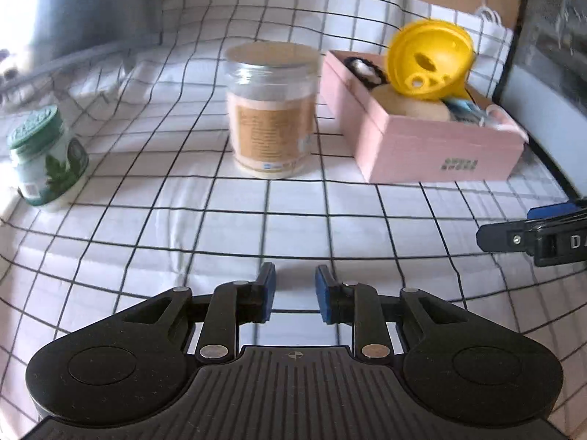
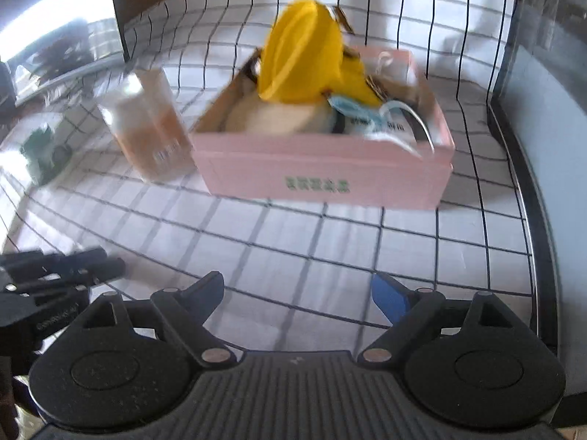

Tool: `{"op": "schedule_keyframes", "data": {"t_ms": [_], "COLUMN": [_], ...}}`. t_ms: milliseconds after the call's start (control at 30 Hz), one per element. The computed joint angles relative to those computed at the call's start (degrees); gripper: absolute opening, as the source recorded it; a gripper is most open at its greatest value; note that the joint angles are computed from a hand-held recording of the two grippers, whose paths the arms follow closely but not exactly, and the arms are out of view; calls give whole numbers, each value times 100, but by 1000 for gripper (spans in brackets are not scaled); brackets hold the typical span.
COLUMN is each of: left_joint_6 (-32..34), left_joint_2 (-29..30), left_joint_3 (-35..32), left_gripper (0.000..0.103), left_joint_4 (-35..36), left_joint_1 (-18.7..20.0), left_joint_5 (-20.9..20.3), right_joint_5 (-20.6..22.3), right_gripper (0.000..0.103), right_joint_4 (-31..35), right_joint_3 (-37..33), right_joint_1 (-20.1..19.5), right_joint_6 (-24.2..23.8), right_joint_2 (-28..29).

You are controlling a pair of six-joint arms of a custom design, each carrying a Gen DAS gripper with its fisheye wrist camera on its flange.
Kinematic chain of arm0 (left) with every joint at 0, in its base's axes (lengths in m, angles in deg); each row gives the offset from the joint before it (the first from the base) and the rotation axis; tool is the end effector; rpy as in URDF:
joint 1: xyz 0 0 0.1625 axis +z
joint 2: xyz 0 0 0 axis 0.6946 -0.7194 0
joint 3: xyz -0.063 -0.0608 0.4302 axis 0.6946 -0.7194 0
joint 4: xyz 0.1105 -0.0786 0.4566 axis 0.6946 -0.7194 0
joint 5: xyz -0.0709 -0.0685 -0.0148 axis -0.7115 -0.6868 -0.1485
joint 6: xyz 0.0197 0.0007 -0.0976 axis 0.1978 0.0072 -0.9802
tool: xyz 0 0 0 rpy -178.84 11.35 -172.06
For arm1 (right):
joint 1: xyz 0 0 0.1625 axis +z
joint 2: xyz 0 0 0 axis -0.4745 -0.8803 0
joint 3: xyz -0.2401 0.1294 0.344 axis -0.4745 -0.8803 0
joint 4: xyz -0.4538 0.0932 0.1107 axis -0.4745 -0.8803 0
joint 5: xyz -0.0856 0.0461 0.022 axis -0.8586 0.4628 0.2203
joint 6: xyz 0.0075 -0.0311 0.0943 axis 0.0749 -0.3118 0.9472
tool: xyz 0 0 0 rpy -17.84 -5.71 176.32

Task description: Organize soft objects

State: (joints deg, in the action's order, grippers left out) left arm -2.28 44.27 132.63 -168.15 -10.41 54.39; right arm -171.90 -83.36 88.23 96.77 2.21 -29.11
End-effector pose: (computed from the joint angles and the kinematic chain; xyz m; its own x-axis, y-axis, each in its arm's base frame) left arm -0.2890 -0.4575 -0.1194 -0.6874 -0.1466 -0.7113 0.4025 0.7383 -0.5412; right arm -0.0810 -0.5409 0.2525 -0.6776 -0.4644 0.5703 -0.6657 0.7169 -0.2071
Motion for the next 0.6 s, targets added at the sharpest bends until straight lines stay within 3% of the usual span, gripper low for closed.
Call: {"op": "schedule_keyframes", "data": {"t_ms": [67, 200, 300, 400, 600], "left_joint_6": [-104, -144, -331, -738, -1538], "left_joint_2": [186, 624, 849, 1044, 1103], "left_joint_3": [-157, -473, -646, -729, -952], "left_gripper": [31, 54, 67, 68, 68], "left_joint_4": [-25, -276, -273, -197, 877], "left_joint_1": [-38, -76, -99, -155, -184], "left_joint_5": [71, 315, 529, 846, 1091], "right_joint_5": [-67, 74, 197, 465, 912], "right_gripper": [88, 103, 103, 103, 103], "right_joint_4": [-10, -209, -574, -732, -768], "right_joint_3": [-112, -199, -181, -142, -88], "right_joint_1": [-58, -159, -247, -351, -518], "right_joint_6": [-101, -371, -560, -597, -802], "right_joint_2": [129, 286, 381, 382, 336]}}
